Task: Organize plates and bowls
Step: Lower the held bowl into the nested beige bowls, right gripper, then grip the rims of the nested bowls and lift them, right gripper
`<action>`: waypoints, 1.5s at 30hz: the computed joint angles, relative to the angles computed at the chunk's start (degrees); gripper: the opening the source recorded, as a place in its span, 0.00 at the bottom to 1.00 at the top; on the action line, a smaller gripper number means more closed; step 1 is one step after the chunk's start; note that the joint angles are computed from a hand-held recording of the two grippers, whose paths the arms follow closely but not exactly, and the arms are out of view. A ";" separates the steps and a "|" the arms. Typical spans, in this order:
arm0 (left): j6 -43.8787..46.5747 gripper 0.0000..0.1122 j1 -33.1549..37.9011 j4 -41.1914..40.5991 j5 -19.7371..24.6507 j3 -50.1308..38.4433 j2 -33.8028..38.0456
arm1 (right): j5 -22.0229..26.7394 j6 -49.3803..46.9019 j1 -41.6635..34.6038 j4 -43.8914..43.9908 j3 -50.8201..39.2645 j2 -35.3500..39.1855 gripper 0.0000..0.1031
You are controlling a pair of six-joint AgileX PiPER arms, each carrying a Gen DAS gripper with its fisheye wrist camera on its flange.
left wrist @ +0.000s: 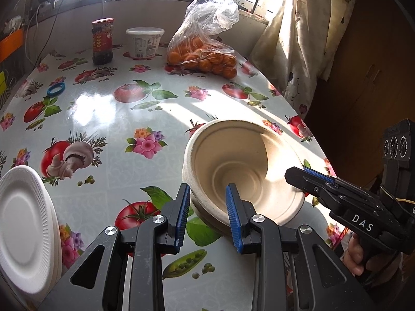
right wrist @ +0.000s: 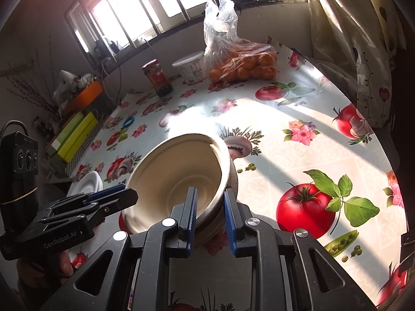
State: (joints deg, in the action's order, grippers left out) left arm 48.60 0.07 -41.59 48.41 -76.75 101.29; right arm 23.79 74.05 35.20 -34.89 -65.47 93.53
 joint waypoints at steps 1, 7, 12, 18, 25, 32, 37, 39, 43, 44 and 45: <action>-0.09 0.26 -0.04 0.10 -0.05 0.02 0.03 | 0.01 0.11 0.05 -0.09 0.02 0.02 0.20; 0.04 0.26 0.03 -0.17 0.21 -0.01 0.22 | -0.48 0.83 -0.05 -0.51 0.49 -0.03 0.21; -0.08 0.26 0.04 -0.38 0.34 -0.14 0.29 | -1.08 1.25 -0.16 -0.92 1.13 -0.22 0.25; 0.24 0.26 0.08 -0.52 0.06 0.01 0.36 | -1.02 1.24 -0.20 -0.80 1.11 -0.10 0.32; -0.16 0.26 -0.24 0.25 -0.61 0.37 0.59 | -1.08 0.94 -0.40 -0.45 1.12 -0.09 0.33; -0.44 0.26 -0.28 0.54 -0.98 0.58 0.54 | -2.40 0.17 -1.18 0.82 2.13 -0.10 0.36; -0.59 0.41 -0.33 0.80 -3.03 1.61 -0.07 | -2.32 0.37 -1.11 0.61 2.07 -0.04 0.38; -0.41 0.41 -0.09 0.52 -3.35 1.86 -0.18 | -2.35 0.14 -1.16 0.81 2.03 -0.03 0.41; -0.67 0.41 0.17 0.50 -4.78 2.55 -0.36 | -2.10 1.02 -1.20 0.15 2.14 -0.15 0.46; -0.44 0.41 0.25 0.36 -5.19 2.89 -0.47 | -2.16 1.78 -1.19 -0.52 2.46 -0.36 0.47; -0.21 0.41 0.42 0.20 -5.39 3.07 -0.43 | -2.22 2.20 -1.23 -0.91 2.68 -0.49 0.47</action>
